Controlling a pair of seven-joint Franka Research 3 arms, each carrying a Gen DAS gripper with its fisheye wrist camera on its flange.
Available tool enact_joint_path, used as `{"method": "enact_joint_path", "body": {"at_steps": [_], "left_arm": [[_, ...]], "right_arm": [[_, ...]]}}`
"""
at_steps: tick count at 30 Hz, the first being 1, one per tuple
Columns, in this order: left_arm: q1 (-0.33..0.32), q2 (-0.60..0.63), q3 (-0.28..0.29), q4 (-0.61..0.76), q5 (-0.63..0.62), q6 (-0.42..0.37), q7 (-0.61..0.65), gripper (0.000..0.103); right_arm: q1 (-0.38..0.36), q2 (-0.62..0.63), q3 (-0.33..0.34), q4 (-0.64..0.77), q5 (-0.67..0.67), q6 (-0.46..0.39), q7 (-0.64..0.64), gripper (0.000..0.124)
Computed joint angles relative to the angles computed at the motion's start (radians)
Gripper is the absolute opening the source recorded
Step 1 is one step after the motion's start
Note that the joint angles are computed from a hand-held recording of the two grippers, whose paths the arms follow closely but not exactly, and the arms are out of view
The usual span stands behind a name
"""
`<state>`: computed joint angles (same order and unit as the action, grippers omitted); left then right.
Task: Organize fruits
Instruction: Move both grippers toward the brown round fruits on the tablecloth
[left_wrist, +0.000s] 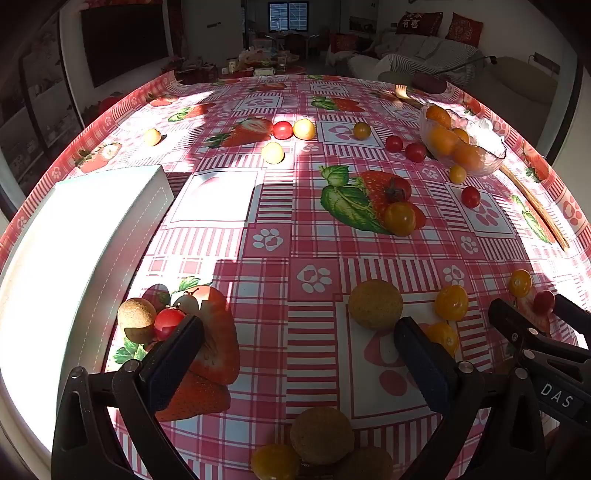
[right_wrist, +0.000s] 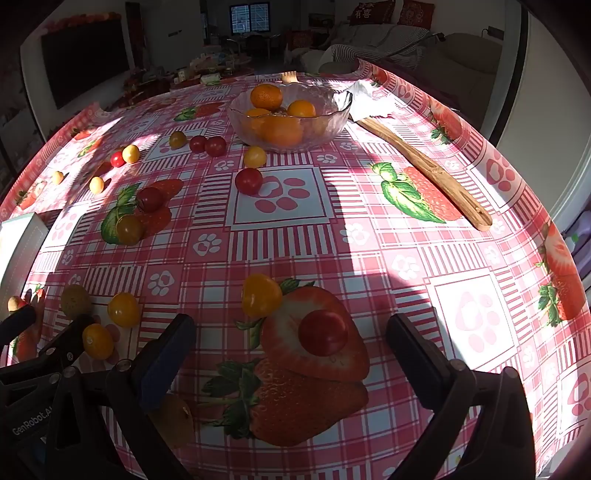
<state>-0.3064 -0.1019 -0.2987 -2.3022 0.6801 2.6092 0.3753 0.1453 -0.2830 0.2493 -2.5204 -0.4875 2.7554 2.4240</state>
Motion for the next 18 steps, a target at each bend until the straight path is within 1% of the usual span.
{"method": "enact_joint_path", "body": {"at_steps": [5, 9, 10, 12, 14, 16, 18], "left_arm": [[-0.001, -0.001, 0.002, 0.0, -0.006, 0.0, 0.011, 0.103], [-0.01, -0.011, 0.011, -0.003, -0.083, -0.012, 0.102, 0.103], [-0.01, -0.021, 0.009, -0.008, -0.089, -0.017, 0.106, 0.103], [-0.006, -0.05, -0.003, -0.021, -0.065, -0.026, 0.081, 0.103], [-0.004, -0.094, -0.013, -0.048, -0.045, -0.035, 0.06, 0.103], [-0.006, -0.134, -0.02, -0.068, -0.046, -0.044, 0.062, 0.103], [-0.007, -0.176, -0.027, -0.097, -0.051, -0.049, 0.061, 0.103]], "right_arm": [[0.001, 0.002, 0.0, 0.002, -0.002, -0.001, 0.001, 0.103], [0.024, 0.008, -0.02, 0.012, 0.045, -0.018, -0.051, 0.103], [0.031, 0.008, -0.026, 0.016, 0.063, -0.025, -0.066, 0.103], [0.035, 0.005, -0.034, -0.002, 0.082, 0.01, -0.077, 0.103], [0.031, -0.012, -0.03, -0.016, 0.095, 0.026, -0.082, 0.103], [0.045, -0.054, -0.038, -0.032, 0.135, 0.005, -0.124, 0.103], [0.064, -0.069, -0.05, -0.046, 0.184, 0.011, -0.186, 0.103]]}}
